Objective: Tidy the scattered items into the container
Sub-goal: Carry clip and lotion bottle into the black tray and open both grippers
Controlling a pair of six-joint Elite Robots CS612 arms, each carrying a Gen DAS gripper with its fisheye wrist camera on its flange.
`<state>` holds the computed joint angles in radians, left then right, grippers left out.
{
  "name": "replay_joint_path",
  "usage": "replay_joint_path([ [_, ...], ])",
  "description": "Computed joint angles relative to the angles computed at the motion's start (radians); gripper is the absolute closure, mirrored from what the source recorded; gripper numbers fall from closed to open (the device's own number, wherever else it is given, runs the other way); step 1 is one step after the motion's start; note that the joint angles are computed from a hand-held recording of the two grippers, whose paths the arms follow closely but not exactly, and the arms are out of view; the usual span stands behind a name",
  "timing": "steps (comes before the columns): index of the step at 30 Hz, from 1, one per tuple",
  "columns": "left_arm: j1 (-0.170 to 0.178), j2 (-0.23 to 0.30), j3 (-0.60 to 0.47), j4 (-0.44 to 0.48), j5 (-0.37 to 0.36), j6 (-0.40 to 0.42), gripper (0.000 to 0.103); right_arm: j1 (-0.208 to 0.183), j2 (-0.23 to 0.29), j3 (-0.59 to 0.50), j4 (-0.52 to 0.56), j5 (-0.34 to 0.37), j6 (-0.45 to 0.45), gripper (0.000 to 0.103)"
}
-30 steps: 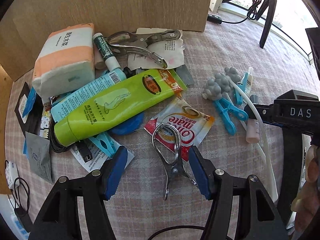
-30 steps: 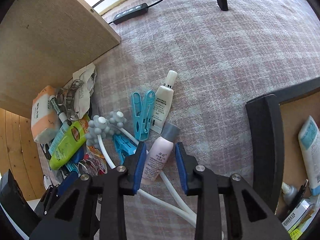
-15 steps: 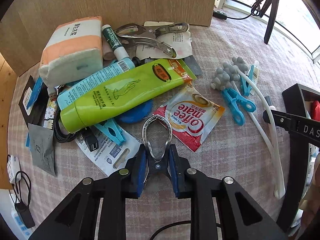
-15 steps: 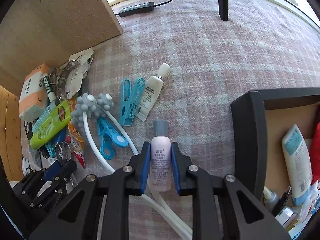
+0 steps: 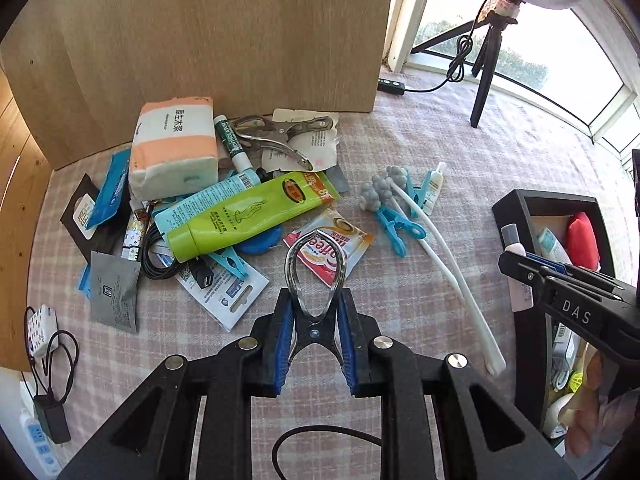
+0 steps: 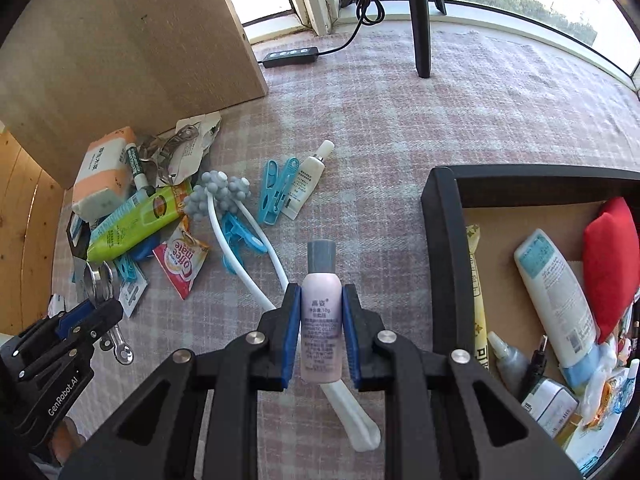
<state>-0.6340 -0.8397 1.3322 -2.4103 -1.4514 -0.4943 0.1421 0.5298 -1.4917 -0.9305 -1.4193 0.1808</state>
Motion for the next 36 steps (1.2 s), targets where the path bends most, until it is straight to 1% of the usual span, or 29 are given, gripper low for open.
replay_joint_path([
  [4, -0.021, 0.001, -0.024, -0.024, -0.012, 0.033, 0.083, -0.025, -0.009, -0.026, -0.006, 0.007, -0.015, 0.083],
  [7, -0.042, -0.001, -0.035, -0.041, -0.024, 0.061, 0.083, -0.039, 0.000, -0.071, -0.003, 0.000, -0.015, 0.083],
  [12, -0.082, 0.004, -0.061, -0.055, -0.052, 0.105, 0.083, -0.072, 0.012, -0.161, 0.029, -0.042, -0.008, 0.083],
  [17, -0.124, 0.023, -0.099, -0.048, -0.090, 0.161, 0.083, -0.108, 0.031, -0.242, 0.060, -0.107, 0.008, 0.083],
  [24, -0.178, 0.034, -0.133, -0.038, -0.119, 0.240, 0.083, -0.174, 0.055, -0.347, 0.131, -0.162, 0.064, 0.083],
  [28, -0.199, 0.039, -0.147, -0.040, -0.144, 0.260, 0.081, -0.202, 0.066, -0.388, 0.159, -0.182, 0.096, 0.083],
  [30, -0.209, 0.042, -0.152, -0.044, -0.140, 0.268, 0.052, -0.219, 0.076, -0.406, 0.157, -0.165, 0.116, 0.083],
  [31, -0.212, 0.043, -0.152, -0.051, -0.139, 0.268, 0.027, -0.227, 0.082, -0.415, 0.150, -0.148, 0.128, 0.082],
  [32, -0.213, 0.040, -0.145, -0.070, -0.135, 0.262, 0.028, -0.234, 0.084, -0.419, 0.154, -0.136, 0.141, 0.079],
  [33, -0.215, 0.038, -0.139, -0.077, -0.122, 0.255, 0.028, -0.239, 0.083, -0.421, 0.164, -0.126, 0.151, 0.068],
  [34, -0.214, 0.036, -0.137, -0.074, -0.113, 0.251, 0.028, -0.243, 0.086, -0.426, 0.164, -0.115, 0.157, 0.062],
  [36, -0.206, 0.035, -0.136, -0.056, -0.114, 0.240, 0.029, -0.239, 0.089, -0.437, 0.151, -0.122, 0.160, 0.062],
])
